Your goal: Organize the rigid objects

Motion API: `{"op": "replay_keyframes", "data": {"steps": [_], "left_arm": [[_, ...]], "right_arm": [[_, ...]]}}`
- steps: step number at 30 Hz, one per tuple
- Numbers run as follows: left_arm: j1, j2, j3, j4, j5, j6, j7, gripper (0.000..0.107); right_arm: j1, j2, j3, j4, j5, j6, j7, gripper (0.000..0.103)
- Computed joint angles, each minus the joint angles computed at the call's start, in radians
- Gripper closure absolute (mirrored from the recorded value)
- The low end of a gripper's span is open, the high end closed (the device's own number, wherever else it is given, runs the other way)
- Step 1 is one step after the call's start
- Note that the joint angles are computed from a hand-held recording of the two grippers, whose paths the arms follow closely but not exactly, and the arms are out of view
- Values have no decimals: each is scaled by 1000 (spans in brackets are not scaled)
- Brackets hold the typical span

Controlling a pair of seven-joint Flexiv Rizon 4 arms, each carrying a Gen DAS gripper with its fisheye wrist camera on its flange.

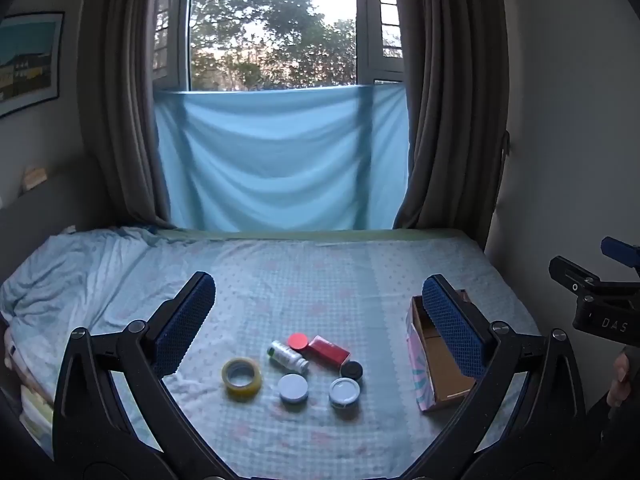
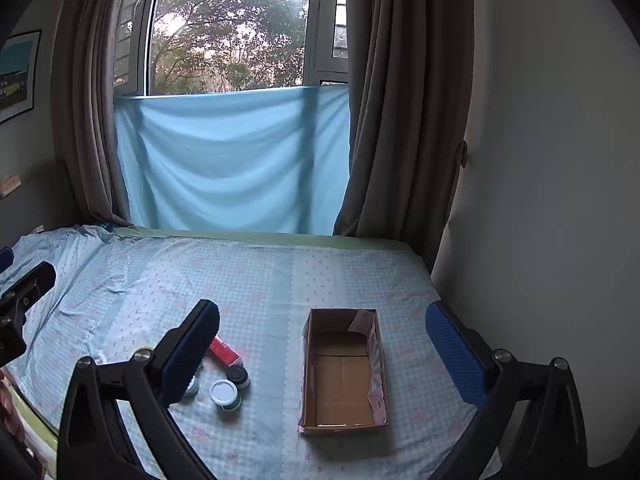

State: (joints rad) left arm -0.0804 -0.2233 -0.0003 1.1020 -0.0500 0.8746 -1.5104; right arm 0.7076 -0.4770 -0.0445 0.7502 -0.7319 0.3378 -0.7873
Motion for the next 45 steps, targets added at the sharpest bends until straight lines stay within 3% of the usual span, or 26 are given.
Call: {"op": "replay_keyframes", "data": {"steps": [5, 21, 45], "left_arm": [[-2, 3, 1, 12, 6, 18, 4, 4], [0, 3, 6, -13, 27, -22, -28, 4], [-6, 2, 7, -10, 45, -24, -49, 4]], "right_arm": [[-5, 30, 8, 64, -13, 25, 22, 0], [-18, 51, 25, 95, -28, 55, 35, 0], [-24, 44, 26, 68, -16, 31, 21, 0]]}}
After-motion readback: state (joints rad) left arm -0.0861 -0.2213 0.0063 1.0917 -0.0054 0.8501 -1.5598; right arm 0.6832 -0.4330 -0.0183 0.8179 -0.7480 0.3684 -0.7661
